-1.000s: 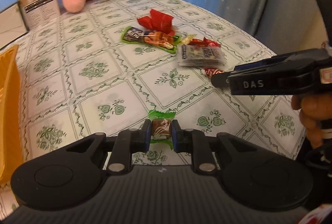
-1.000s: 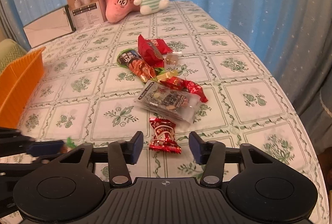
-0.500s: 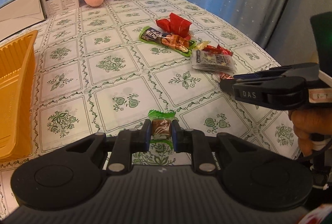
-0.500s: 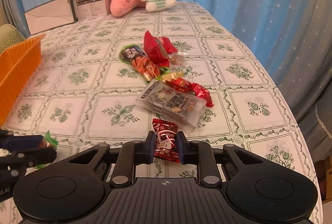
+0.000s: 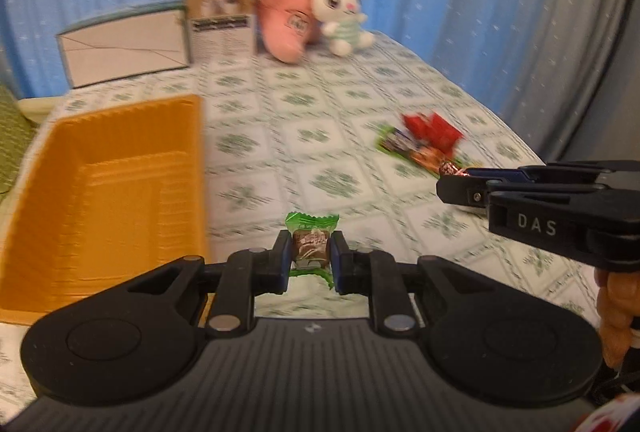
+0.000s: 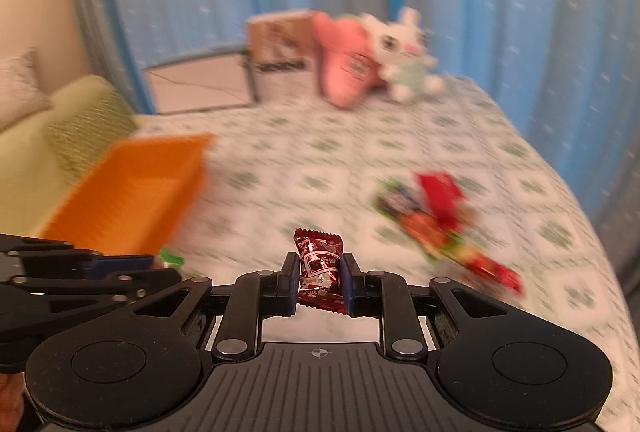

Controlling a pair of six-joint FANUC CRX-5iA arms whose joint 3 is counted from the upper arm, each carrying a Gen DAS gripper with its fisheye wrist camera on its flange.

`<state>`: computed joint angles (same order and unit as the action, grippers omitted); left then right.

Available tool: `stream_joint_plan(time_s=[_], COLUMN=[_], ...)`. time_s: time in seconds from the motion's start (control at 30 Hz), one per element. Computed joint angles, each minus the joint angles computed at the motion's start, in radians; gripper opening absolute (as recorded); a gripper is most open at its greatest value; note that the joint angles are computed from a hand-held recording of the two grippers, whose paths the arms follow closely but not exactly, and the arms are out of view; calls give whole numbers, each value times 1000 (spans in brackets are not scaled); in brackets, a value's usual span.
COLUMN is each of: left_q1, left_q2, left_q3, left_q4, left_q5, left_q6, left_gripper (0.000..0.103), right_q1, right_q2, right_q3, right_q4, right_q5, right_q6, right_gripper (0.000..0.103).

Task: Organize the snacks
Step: 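Carry both candies to the orange tray and open both grippers to drop them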

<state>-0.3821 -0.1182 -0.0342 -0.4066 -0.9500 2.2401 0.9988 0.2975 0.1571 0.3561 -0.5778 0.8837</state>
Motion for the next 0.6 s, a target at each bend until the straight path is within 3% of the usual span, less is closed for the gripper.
stream_joint_plan(time_s=[0.17,0.33,0.6], left_q1=[74,203,356], left_q2=[-82,-157,-202], left_q3=[-27,-91,-160], left_q4=[-47,-5,89], left_q5=[-65,-75,-45], left_q6=[3,-63,-190], left_gripper=[18,18,18], right_q1=[39,61,70], right_q2=[82,186,349], right_q3=[179,377,636], right_q4=[-158,-322,-428], right_q5=[-21,-87,-238], right_q6=[165,327,391], right_gripper=[22,22,22])
